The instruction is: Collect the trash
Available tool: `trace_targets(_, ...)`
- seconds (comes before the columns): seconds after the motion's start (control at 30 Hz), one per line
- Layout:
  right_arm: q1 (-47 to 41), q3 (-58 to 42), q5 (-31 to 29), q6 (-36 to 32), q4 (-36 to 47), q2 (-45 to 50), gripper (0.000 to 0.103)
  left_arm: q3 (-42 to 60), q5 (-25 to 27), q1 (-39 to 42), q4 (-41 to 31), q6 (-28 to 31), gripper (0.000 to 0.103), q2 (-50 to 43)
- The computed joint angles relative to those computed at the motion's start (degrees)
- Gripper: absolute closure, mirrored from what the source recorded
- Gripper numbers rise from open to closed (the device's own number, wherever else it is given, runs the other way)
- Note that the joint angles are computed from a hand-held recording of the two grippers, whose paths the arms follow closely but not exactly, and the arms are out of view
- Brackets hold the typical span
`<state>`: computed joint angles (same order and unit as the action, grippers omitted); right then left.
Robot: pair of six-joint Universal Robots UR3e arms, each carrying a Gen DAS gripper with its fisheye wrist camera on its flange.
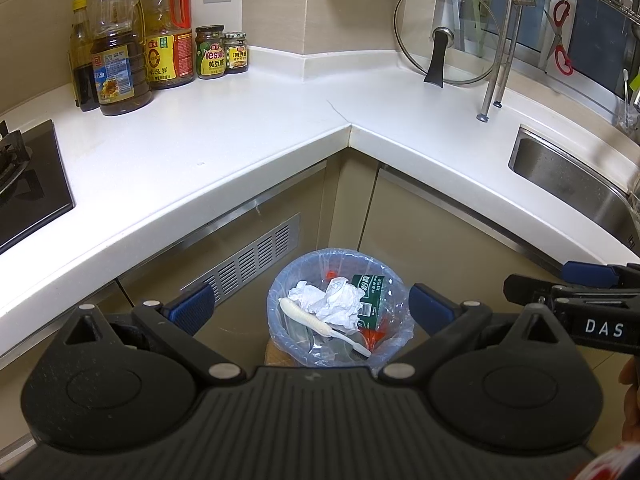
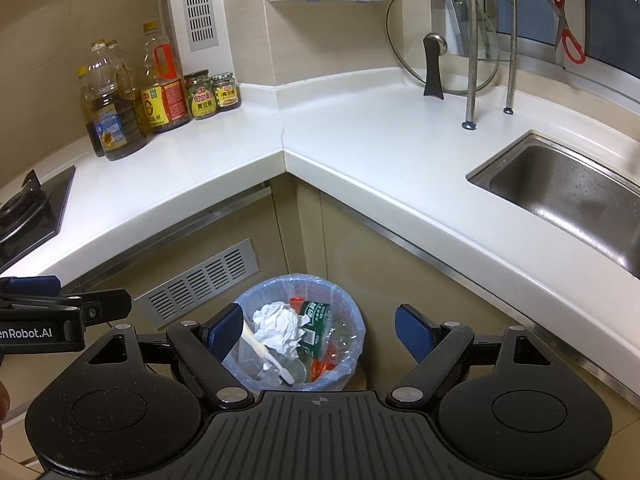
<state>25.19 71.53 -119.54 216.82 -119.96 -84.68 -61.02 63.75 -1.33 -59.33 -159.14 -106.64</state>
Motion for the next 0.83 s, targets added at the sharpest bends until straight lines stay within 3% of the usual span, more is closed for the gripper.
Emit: trace_targets(0.83,0.4,0.3,-0.2,0.5,0.2,-0.2,0.020,-1.2,0.2,-0.1,1.0,-0.6,0.000,0.5)
